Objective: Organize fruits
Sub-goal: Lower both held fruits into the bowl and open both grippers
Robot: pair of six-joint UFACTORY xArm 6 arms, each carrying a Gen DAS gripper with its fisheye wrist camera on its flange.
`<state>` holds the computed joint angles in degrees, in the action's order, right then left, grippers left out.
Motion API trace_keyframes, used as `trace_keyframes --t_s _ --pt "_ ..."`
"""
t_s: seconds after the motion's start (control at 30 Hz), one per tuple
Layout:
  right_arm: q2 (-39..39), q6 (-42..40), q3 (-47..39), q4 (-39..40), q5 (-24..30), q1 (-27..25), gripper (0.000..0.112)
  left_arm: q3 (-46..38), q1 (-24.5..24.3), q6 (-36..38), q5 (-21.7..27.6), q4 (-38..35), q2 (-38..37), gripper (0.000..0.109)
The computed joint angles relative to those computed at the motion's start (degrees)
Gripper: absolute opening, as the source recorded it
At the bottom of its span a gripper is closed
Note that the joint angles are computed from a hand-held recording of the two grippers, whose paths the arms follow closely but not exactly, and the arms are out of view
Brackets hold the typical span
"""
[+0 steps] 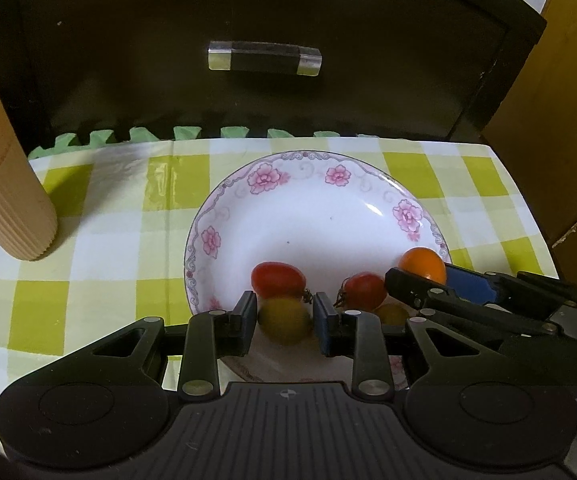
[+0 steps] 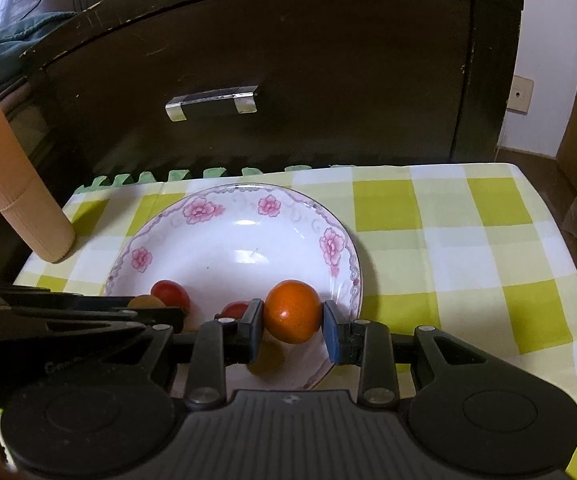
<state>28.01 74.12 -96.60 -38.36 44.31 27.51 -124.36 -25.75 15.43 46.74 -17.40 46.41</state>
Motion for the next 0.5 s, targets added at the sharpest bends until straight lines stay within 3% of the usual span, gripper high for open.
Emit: trace_keyframes --t_s 0.5 --pt "-1.81 3.69 1.17 -3.22 -0.73 -0.09 0.031 3.28 0.26 2.16 -2.42 -3.57 -2.92 0.048"
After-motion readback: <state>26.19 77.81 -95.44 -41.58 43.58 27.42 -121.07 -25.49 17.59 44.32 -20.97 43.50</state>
